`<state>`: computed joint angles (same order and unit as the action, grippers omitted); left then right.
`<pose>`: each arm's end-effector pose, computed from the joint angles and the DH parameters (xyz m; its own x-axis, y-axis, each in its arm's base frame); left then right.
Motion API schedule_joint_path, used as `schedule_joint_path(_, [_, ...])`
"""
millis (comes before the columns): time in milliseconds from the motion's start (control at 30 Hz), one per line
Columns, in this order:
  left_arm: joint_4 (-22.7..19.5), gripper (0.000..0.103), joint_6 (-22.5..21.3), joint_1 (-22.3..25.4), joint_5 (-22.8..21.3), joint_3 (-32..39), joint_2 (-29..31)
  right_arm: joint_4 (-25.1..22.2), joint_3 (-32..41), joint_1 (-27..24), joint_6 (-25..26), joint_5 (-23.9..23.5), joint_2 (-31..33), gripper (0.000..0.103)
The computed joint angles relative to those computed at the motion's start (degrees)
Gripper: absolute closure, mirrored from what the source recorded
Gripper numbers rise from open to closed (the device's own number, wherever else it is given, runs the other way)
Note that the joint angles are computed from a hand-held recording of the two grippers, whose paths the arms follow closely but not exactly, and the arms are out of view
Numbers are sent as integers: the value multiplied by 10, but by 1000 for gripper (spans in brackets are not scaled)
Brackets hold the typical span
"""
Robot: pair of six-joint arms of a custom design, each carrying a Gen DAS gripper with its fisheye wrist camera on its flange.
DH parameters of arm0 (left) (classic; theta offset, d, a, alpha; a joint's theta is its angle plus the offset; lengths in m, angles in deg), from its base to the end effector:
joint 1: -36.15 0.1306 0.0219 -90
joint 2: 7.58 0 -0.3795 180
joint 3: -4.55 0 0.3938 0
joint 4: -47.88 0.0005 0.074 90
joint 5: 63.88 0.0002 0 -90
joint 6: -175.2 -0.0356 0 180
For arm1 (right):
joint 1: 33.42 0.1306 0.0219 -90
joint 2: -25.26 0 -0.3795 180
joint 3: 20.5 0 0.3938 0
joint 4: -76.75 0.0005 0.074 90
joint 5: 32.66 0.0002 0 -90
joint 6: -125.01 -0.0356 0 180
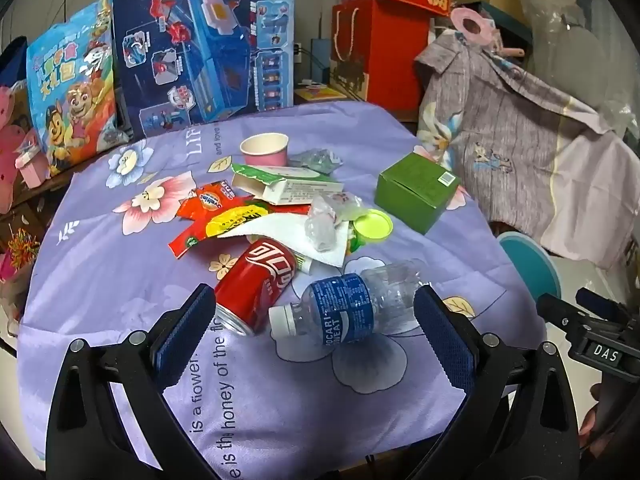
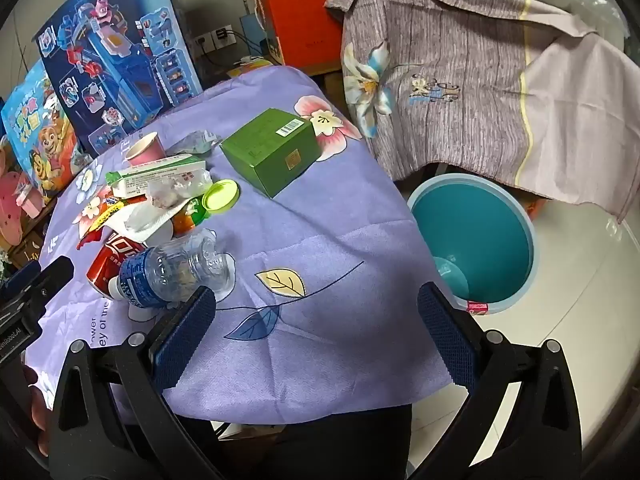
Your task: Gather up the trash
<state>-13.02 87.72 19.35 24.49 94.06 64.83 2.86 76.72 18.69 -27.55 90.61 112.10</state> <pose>0.3472 -0.1043 0.5322 -0.6738 0.1575 -0.7219 0.2399 0.9707 -0.0121 0.2826 0.3306 0.4875 -0.7055 0.3016 -0.6413 0.2530 0.9525 0.1696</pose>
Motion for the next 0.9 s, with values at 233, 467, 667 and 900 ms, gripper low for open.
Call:
schedule_joint_path(233, [0, 4, -2, -2, -7, 0, 0, 1, -2, -2, 1, -1, -1, 6])
schedule_joint_path(467, [6, 4, 2, -3, -6, -11, -2, -10, 9, 2, -1, 1, 2, 6])
schedule_joint_path(667, [5, 4, -1, 5, 1, -9, 1, -8, 5, -1, 2, 4, -1, 6])
schedule_joint_path(900, [-3, 4, 0, 15, 5, 3, 7, -15, 8, -4, 0, 4, -3, 6])
